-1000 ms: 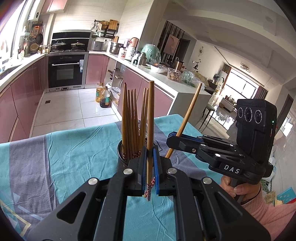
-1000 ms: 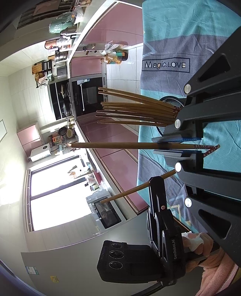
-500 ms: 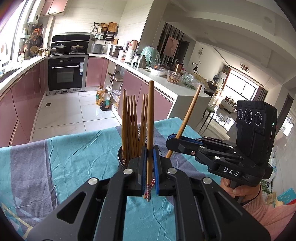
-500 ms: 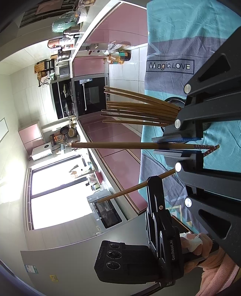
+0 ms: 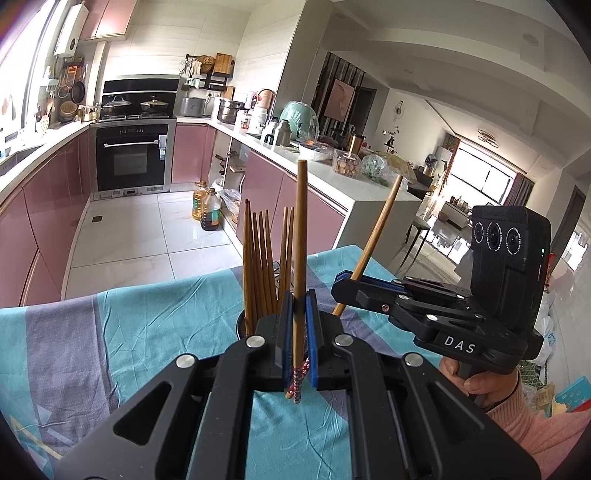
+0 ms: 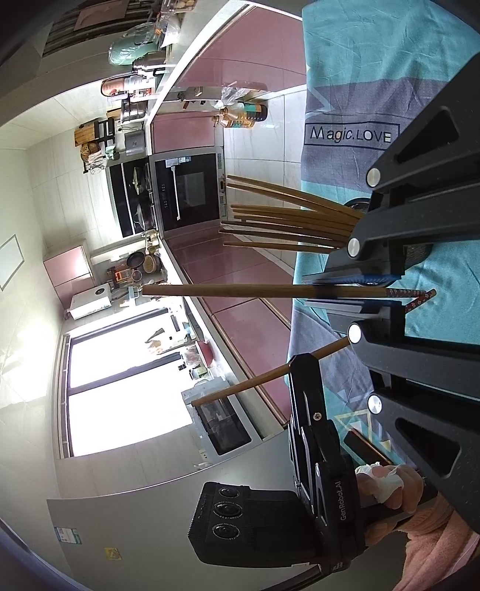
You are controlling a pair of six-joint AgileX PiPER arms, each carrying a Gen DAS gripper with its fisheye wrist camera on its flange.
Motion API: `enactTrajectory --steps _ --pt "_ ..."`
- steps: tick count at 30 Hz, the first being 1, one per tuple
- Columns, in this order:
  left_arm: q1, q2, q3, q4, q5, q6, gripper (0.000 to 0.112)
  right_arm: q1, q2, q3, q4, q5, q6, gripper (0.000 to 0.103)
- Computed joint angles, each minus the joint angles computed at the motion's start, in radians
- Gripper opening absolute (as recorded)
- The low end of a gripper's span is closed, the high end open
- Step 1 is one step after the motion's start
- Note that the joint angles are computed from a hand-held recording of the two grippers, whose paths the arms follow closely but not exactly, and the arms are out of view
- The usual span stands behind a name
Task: Organize utensils
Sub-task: 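Carry both upright chopsticks over the mesh cup, tools side by side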
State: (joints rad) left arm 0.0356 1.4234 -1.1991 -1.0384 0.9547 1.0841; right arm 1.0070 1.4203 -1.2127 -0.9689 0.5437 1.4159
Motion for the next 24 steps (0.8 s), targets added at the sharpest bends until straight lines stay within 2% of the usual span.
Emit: enactTrajectory --steps 24 --pt "0.041 -0.038 -0.034 -0.041 0.011 0.015 0.007 -0.031 0.002 -0.056 0.009 0.016 -0.056 0.006"
